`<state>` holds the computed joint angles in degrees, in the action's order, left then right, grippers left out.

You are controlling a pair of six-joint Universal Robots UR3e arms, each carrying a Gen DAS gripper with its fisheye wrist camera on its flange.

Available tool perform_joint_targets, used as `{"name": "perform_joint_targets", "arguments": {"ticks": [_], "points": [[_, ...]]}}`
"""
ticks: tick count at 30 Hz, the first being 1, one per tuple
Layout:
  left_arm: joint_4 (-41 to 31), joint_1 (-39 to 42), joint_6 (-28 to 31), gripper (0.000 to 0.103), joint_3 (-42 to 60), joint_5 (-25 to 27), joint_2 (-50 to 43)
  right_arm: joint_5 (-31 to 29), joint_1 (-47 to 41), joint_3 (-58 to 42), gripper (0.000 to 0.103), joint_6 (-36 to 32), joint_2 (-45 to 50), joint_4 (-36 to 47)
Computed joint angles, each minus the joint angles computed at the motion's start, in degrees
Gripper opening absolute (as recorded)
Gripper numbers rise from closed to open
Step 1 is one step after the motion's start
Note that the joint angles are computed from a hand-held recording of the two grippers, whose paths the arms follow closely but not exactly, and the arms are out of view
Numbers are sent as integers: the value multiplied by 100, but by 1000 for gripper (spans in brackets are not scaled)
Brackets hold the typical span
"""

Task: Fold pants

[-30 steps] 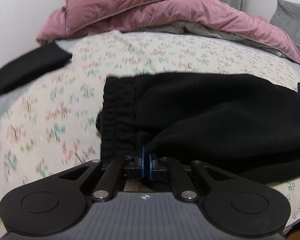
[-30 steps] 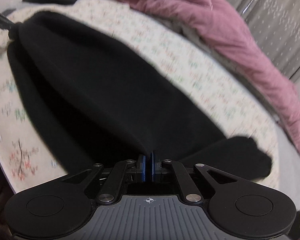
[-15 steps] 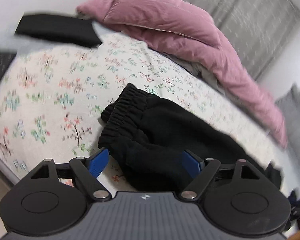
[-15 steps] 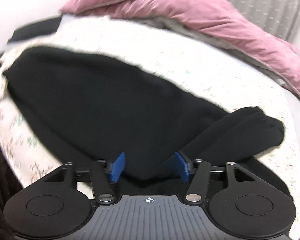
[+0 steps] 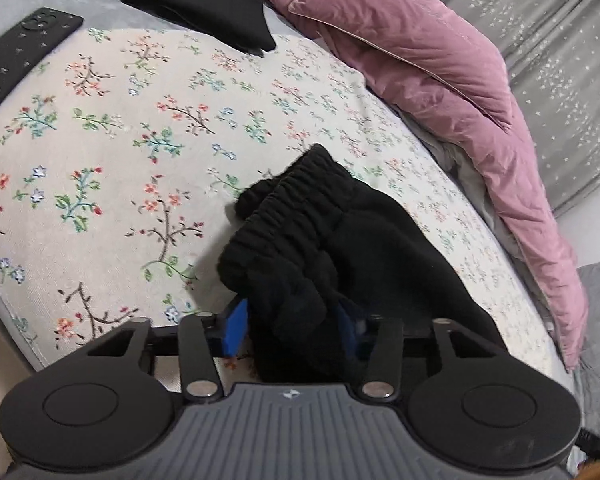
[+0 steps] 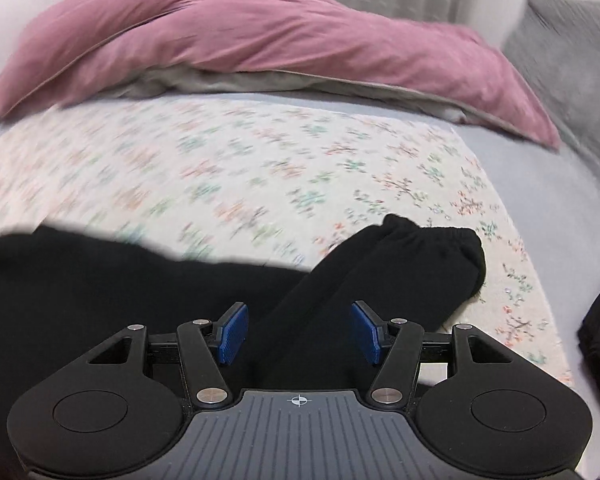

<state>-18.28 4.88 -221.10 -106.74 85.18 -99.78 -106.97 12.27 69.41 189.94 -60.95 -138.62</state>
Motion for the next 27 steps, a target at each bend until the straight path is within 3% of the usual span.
{"name": "perform_joint_targets", "arguments": {"ticks": [5,10,11,12,13,18,22,27], "points": [[-143,10,-84,49,132,149,-92,-312,-422,-1752,57,264,1340,596],[-378,-224,39,38,485,600,-247,-622,-668,-4296,53,611,2887,2046],[-480,-291,62,36,601,730,-285,-685,-699,-4808,49,657,3187,2375],[-544,-348,61,35,698,839,-318,-745,-719,-5080,31,676,3365,2560],[-618,-404,50,33,811,940,-352,-821,-743,-5113,6,629,3435,2572],[-741,-417,434,31,1300,1068,-460,-945,-830,-3421,3,241,2472,1467],[-723,-285,721,30,1727,959,-621,-1056,-1015,-1583,3,181,1038,394],[-953,-2,966,30,2147,591,-839,-678,-1582,649,2,147,-924,-642]]}}
